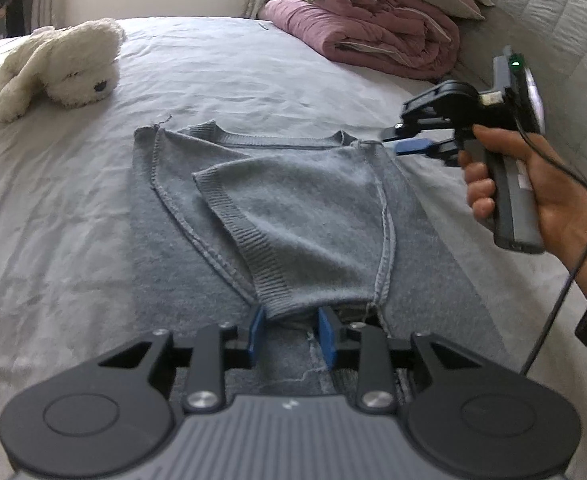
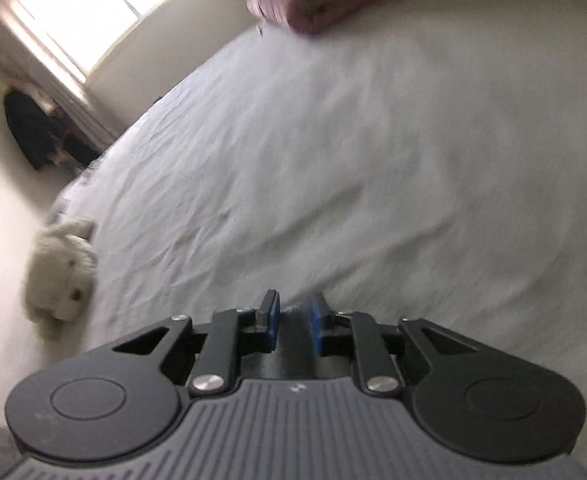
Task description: Fold clothes
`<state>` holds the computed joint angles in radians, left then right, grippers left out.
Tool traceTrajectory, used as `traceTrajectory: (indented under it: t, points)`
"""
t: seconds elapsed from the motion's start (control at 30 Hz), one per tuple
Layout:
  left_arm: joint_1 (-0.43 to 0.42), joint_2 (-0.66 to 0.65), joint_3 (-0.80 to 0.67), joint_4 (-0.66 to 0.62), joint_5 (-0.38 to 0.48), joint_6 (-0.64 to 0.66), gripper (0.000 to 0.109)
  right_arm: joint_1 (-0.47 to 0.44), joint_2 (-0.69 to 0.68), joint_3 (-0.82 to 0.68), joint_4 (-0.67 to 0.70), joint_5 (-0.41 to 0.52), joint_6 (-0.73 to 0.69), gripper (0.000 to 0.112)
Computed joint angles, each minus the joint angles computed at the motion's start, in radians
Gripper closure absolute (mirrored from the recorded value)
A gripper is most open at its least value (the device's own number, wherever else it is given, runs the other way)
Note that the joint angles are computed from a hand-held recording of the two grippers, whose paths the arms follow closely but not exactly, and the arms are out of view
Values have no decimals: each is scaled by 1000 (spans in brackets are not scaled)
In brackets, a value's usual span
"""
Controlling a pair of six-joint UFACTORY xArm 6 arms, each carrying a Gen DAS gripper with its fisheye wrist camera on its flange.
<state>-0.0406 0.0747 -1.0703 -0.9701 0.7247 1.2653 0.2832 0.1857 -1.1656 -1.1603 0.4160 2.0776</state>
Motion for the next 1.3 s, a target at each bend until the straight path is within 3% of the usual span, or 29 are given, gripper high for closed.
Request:
traceTrajectory:
  t: [0.07,0.2,0.43,0.57,0.77,0.8,0.87,1.03,1.3]
  points:
    - [10,2,-13,13,9,-27,78,30,-24,0,-7,51,-12,85]
    - [42,12,-52,48,14,-95,78,64,1,-54,21,-12,-136,85]
    - [99,76,-147,163,-24,-247,78,151,237,-363,347,-56,-667,85]
    - [125,112,-204,186,1,-315,78,197,408,-585,566,-10,-1013,85]
    - [142,145,-251,207,11,-374,78,224,602,-842,871,19,-1379,85]
    - [143,147,-253,210,16,-378,78,222,636,-894,904,59,-1394,86]
    - [144,149,-256,210,22,-383,78,216,685,-963,908,109,-1367,98]
    - [147,145,-257,200,19,-370,78,185,642,-863,680,56,-1036,100]
    - [147,143,-257,203,14,-375,78,195,565,-772,475,2,-857,94]
